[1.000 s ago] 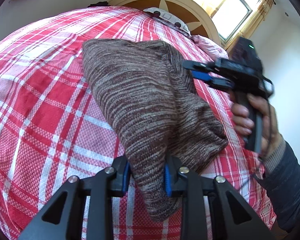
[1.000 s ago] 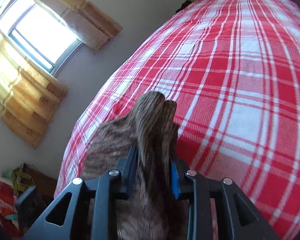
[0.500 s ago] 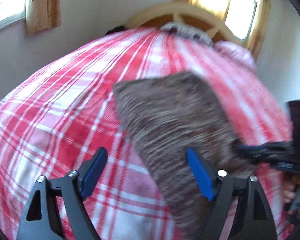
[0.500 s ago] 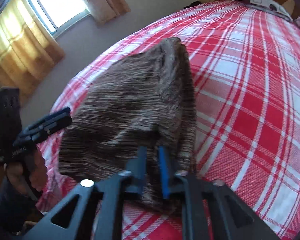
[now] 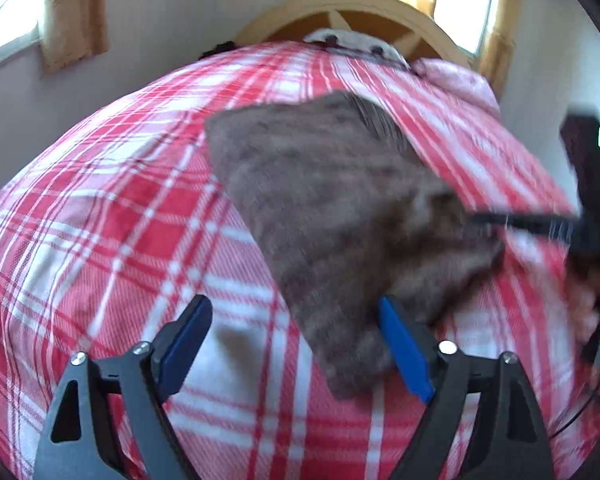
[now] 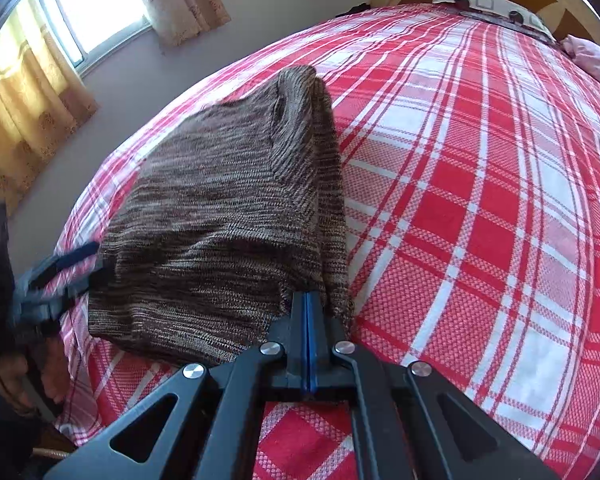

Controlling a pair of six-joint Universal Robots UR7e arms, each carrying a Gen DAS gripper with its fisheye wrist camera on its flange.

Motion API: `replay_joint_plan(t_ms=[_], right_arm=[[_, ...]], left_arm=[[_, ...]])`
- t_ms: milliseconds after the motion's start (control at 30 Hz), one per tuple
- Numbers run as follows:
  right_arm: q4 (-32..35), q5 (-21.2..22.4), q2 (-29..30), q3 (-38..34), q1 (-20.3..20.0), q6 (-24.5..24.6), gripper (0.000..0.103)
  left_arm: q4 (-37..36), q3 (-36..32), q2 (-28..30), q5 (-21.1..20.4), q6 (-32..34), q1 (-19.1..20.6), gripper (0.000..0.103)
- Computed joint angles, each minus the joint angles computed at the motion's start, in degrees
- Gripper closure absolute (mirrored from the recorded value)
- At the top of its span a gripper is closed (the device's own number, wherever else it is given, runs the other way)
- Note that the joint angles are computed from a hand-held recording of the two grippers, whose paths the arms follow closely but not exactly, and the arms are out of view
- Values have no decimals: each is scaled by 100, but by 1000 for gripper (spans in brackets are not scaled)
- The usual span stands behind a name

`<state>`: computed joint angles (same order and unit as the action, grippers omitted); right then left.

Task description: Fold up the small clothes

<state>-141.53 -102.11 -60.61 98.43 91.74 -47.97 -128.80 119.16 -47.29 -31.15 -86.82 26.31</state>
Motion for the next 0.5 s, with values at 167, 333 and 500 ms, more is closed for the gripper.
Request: replay_joint_plan(t_ms=[167, 333, 500], right_arm=[[154, 39, -168, 183, -64, -96, 103], [34, 143, -262, 228, -267, 99, 103], [-410, 35, -383, 514, -286, -6, 103]], left_arm=[[-160, 130, 73, 104, -245, -32, 10], [81, 185, 28, -46, -482, -208, 9], [692, 100, 14, -184, -990, -429, 9]])
